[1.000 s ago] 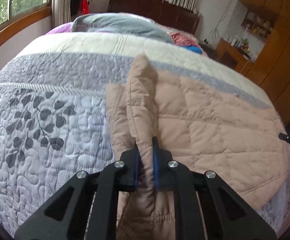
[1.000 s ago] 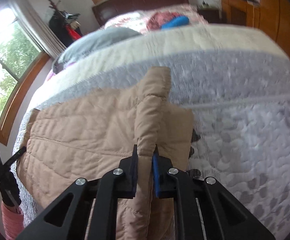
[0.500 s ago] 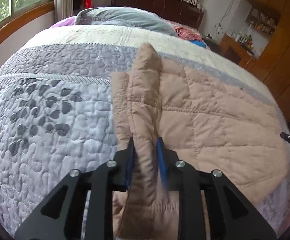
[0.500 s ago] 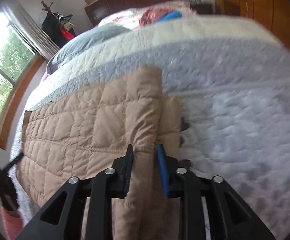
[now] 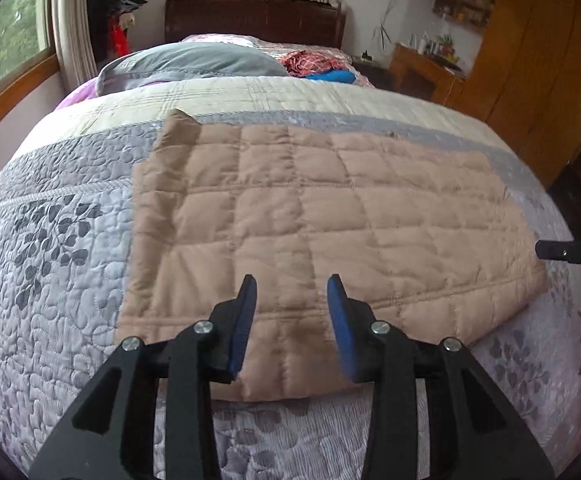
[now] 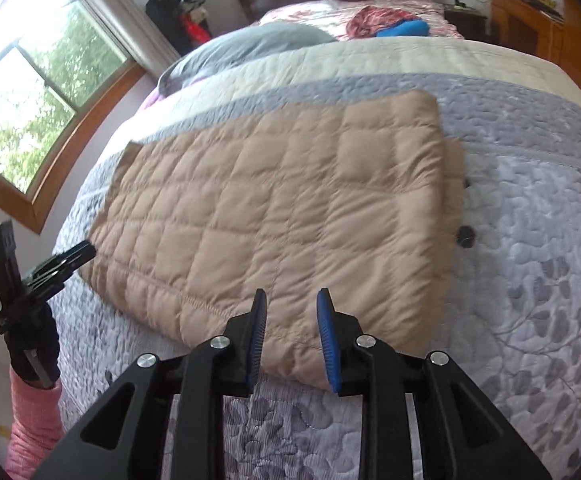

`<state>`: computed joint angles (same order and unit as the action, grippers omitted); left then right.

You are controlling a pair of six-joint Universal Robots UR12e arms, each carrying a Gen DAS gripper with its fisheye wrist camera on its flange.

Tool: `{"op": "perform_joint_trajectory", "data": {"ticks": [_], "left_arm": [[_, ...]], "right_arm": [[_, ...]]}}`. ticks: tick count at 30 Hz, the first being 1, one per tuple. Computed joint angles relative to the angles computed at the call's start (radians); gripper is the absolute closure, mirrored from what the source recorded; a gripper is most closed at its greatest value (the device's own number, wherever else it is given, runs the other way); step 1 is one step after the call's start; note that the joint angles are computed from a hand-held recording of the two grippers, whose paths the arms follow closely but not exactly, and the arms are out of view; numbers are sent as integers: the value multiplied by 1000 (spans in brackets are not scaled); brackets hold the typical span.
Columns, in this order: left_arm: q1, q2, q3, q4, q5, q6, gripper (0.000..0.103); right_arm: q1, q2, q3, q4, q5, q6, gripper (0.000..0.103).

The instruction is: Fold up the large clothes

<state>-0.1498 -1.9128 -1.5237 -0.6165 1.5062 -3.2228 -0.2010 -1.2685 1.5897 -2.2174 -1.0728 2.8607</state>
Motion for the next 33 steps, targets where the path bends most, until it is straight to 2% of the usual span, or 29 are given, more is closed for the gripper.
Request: {"op": "perform_joint_trajectory", "data": {"ticks": [5,8,11,15,18,19,22,24,27,30,33], "left_arm": [[-5,-28,17,-47,4,12,67],[13,-39,8,-63,-53,3,66],[14,-43,-15,-19,-55,18,66],[14,-43,-30,19,-49,-12,66],[1,-38,-6,-27,1,-24,69],[-5,-30,-6,-26,13,-34,68],[-19,-6,-26,35,-30,-29,64],[-41,-9,-15,35,-28,-16,64],[-63,-34,16,4,-41,-9,64],[-76,-61,42,-52,-12,-15,63],[-64,-73,38,-51,-49,-25,63]], "right_arm": [[14,23,-2,25,-35,-1,77],[22,43,-3,40,-55,3,77],[28,51,19,-16,-64,27,79],[24,45,41,-61,-57,65,80],[22,31,37,-52,-71,83,77],[20,15,50,-75,-60,77,77],[25,-20,77,-130,-42,47,77],[38,-31,79,-125,-34,33,77],[60,-22,65,-81,-24,32,77],[78,-6,62,-78,-76,46,77],[84,14,65,-87,-102,59,78]]}}
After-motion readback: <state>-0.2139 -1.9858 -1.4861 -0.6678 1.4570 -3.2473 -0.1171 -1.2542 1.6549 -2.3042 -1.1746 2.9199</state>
